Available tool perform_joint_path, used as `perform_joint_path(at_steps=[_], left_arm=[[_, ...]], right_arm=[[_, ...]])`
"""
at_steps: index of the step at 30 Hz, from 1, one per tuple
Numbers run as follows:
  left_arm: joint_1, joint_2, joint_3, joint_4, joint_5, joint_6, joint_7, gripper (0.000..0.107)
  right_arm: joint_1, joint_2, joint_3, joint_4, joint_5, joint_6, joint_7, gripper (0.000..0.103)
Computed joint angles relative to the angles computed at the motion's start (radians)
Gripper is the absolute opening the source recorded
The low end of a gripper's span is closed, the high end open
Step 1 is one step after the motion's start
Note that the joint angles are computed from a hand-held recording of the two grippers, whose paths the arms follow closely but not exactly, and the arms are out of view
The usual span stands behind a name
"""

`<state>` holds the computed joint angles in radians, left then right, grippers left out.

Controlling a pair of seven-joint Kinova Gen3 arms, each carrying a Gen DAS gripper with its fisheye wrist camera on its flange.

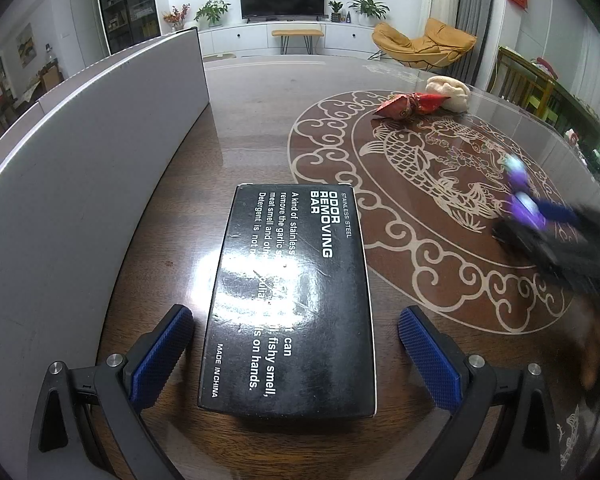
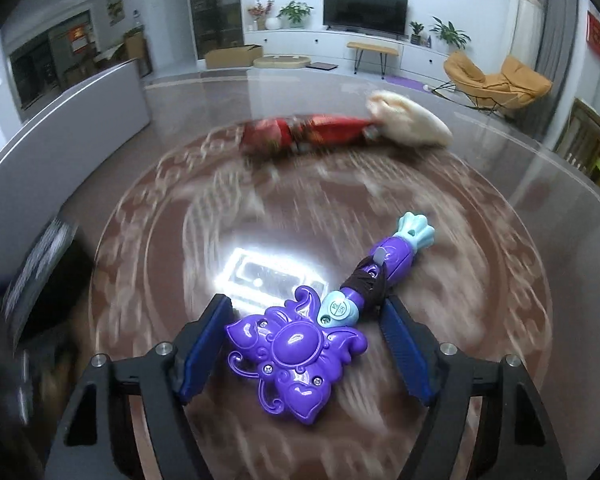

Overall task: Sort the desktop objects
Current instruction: 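Move the right tool to the purple toy wand and lift it, then hold the purple wand in the right tool while the left tool holds the black box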

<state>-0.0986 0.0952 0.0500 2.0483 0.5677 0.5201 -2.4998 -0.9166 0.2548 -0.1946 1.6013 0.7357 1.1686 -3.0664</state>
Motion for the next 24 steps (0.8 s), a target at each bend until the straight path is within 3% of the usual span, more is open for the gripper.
perform_joint_path(at_steps=[5, 6, 10, 24], left_arm=[[0.0, 0.001, 0.0, 0.0, 0.001, -0.001, 0.0, 0.103], [0.0, 0.001, 0.0, 0.0, 0.001, -0.001, 0.0, 0.103], [0.0, 0.0, 0.0, 0.0, 0.001, 0.0, -0.001, 0.103], [0.0, 0.0, 0.0, 0.0, 0.002, 0.0, -0.002, 0.103]], right_arm=[[-0.098, -0.099, -0.087, 0.127, -0.004, 0.097, -0.172, 0.083], [-0.102, -0.106, -0.101, 0.136, -0.009, 0.109, -0.191, 0.092], [-0.091, -0.109, -0.122, 0.148, -0.032, 0.122, -0.211, 0.103], [-0.069, -0.11, -0.129, 0.142, -0.039, 0.136, -0.223, 0.103]])
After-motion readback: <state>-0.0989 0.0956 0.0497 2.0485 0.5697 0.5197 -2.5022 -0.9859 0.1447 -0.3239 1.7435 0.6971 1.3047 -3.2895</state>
